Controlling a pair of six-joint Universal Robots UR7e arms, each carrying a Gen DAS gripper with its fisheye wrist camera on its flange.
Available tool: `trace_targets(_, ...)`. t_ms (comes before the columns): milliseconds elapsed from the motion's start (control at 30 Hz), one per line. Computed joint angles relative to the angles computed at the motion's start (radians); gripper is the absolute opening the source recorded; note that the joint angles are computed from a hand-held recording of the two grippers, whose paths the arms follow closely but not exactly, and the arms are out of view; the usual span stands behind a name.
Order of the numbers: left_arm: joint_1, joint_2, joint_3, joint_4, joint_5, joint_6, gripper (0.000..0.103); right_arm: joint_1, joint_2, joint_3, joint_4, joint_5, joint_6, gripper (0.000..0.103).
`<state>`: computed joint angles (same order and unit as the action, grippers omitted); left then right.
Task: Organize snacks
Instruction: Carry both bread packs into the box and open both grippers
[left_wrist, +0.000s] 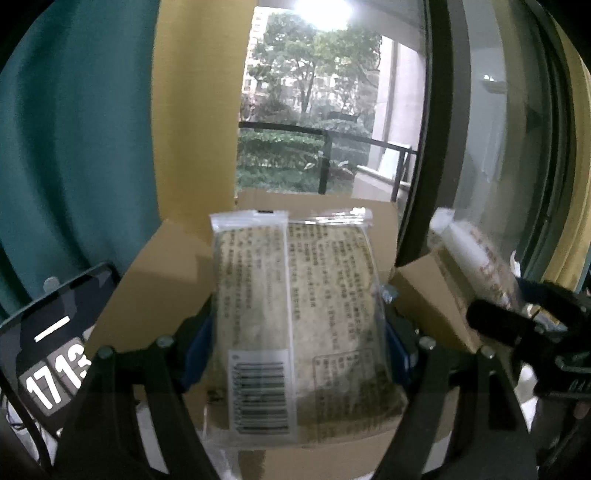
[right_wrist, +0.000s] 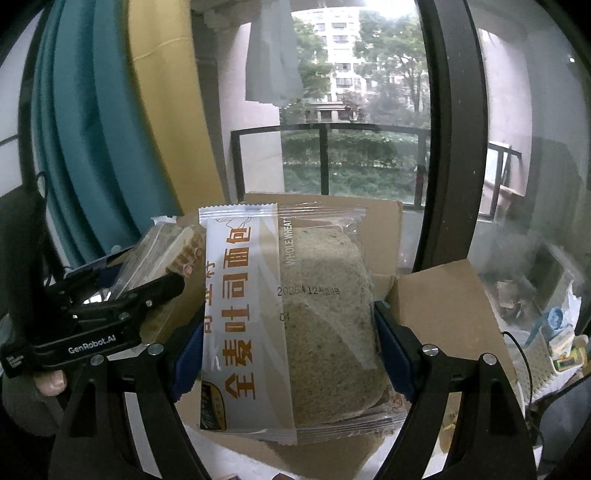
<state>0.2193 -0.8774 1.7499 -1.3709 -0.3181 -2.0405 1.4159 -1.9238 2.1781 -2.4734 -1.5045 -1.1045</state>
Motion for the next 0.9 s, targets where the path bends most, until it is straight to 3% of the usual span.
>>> trace_targets(467, 0.094, 0.01, 0.02, -0.31, -0.001, 0.274, 0.078, 0.033, 0.119, 0.001, -0.17, -0.028, 0.127, 0.084)
trace_targets(700, 0.116, 0.031, -0.018, -0.252, -0.016, 0.251, 0.079, 0.02, 0.143, 0.003, -0.192, -0.041, 0.143, 0.084)
trace_targets(767, 0.119, 0.028, -0.011, -0.254, -0.029, 0.245, 0.082, 0.008, 0.146, 0.001, -0.191, -0.034, 0.157, 0.084)
trace_targets(833, 0.12, 0.02, -0.001, -0.267, -0.04, 0.24, 0.092, -0.001, 0.149, 0.001, -0.189, -0.03, 0.166, 0.084)
trace_targets(900, 0.116, 0.011, 0.016, -0.312, -0.043, 0.253, 0.093, 0.011, 0.168, -0.007, -0.189, -0.048, 0.173, 0.084)
